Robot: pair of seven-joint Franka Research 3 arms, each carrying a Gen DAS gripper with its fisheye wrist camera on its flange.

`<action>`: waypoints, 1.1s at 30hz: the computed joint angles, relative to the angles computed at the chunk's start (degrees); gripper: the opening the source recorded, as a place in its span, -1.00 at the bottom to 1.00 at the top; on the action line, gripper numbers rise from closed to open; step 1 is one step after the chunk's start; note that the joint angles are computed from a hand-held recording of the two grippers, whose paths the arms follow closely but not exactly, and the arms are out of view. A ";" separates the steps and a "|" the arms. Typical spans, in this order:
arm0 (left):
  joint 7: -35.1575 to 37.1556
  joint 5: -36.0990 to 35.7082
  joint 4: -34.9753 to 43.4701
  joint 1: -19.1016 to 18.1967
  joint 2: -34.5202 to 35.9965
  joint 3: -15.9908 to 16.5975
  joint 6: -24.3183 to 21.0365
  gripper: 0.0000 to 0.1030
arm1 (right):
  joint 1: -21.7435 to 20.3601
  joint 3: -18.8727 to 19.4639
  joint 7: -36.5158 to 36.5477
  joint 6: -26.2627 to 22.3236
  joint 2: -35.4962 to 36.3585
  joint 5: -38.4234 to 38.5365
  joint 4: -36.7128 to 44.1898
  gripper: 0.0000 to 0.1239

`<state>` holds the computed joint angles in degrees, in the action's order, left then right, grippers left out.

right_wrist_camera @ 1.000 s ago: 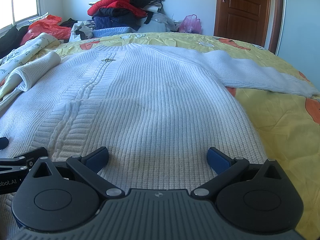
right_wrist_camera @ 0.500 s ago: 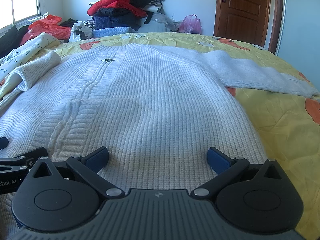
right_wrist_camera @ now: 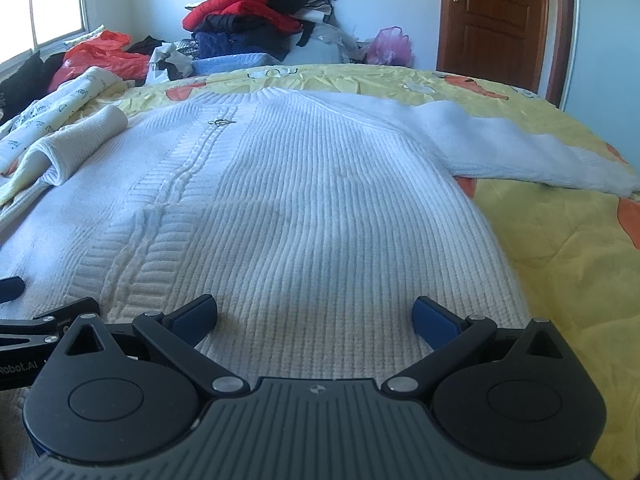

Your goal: Fold small clothes

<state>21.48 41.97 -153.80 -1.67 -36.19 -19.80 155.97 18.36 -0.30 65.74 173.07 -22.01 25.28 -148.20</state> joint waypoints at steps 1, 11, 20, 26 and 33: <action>-0.01 0.01 0.00 -0.01 0.00 0.01 0.00 1.00 | 1.60 -1.84 -1.87 -0.29 -0.09 0.91 0.35 0.66; -0.10 0.08 0.06 -0.08 0.08 0.02 0.02 1.00 | 14.87 -29.54 -28.55 -12.46 10.40 32.82 20.90 0.66; -0.24 0.14 0.10 -0.10 0.14 0.00 0.04 1.00 | 0.15 -36.98 -13.25 -22.23 35.35 56.93 46.66 0.33; -0.34 0.09 0.21 -0.25 0.19 -0.06 -0.11 1.00 | -8.55 -33.35 -4.87 -27.51 44.53 58.33 54.89 0.17; -0.66 0.18 0.39 -0.23 0.38 -0.18 0.04 1.00 | -11.12 -28.37 -5.58 -20.64 49.01 56.23 58.35 -0.62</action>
<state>20.82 42.15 -153.41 -1.90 -35.81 -19.98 156.01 7.24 -28.67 60.16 152.42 26.99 81.50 -89.85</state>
